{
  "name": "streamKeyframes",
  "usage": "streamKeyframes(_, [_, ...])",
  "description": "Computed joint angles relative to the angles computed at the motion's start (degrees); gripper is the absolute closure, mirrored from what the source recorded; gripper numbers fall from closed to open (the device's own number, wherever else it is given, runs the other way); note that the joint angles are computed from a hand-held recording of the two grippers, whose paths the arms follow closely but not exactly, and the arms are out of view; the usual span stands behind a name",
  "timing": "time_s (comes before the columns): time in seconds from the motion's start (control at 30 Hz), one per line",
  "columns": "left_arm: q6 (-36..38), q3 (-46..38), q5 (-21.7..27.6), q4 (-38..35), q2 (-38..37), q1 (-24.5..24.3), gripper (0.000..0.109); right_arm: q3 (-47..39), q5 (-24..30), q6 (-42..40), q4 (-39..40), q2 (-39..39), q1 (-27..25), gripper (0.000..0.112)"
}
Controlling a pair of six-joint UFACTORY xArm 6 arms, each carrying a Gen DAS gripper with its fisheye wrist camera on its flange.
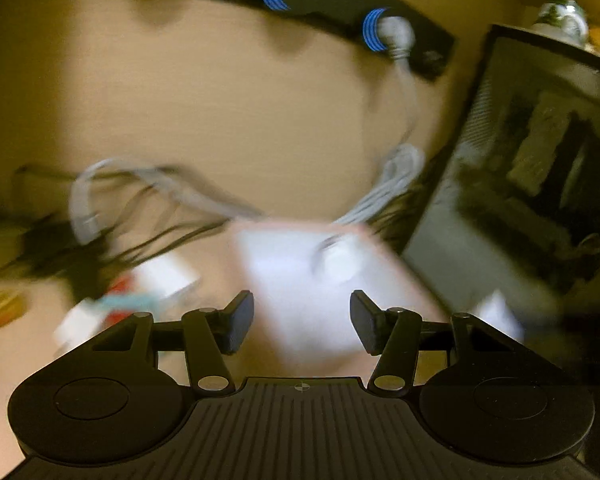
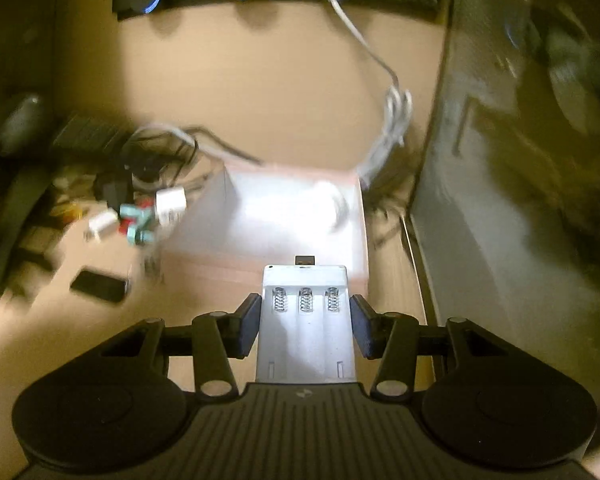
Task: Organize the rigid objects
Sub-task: 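Lower the white puck into the pink box and open the left tool, then lower the battery charger into the pink box and open the right tool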
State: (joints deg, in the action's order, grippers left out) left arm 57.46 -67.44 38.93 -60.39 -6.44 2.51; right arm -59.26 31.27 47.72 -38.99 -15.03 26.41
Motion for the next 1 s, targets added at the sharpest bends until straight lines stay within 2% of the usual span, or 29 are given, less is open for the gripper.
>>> streamKeyframes(0.13, [-6.58,6.47,-0.96,6.0,-4.09,4.6,0.051,-8.43,-3.57,-2.26,0.12,7.52,-2.34,0.065])
streamKeyframes(0.3, [-13.18,12.1,-1.24,14.79,-8.3,9.87,0.051,-21.69,-5.83,-4.6,6.27,19.56,-5.01,0.065])
streamKeyframes(0.37, [-13.89,13.51,-0.41,18.6,-9.91,11.82,0.051,-26.02,-6.84,-8.19,11.33,24.05,-5.84,0.064])
streamKeyframes(0.4, [-13.88,14.39,-0.67,19.85,-10.64,12.38,0.051,-28.09,-6.04,-10.82,14.4,25.96,-6.03,0.058])
streamKeyframes(0.47, [-12.79,16.44,-0.61,20.22,-12.36,13.83,0.051,-30.81,-2.9,-10.96,14.9,28.14,-5.77,0.048])
streamKeyframes(0.57, [-11.59,17.28,0.2,20.05,-12.96,15.51,0.051,-27.64,-3.94,-10.4,13.4,26.76,-5.17,0.042])
streamKeyframes(0.73, [-4.02,13.93,0.45,15.07,-9.68,15.79,0.051,-17.34,-6.37,-12.32,12.57,20.82,-3.38,0.038])
streamKeyframes(0.9, [7.96,1.23,-5.7,13.19,2.55,13.52,0.05,-8.15,-6.5,-14.76,15.92,13.98,-1.54,0.037])
streamKeyframes(1.0, [9.04,-8.48,-9.02,20.18,11.83,12.49,0.05,-5.52,-5.16,-14.46,15.82,11.0,-0.59,0.036])
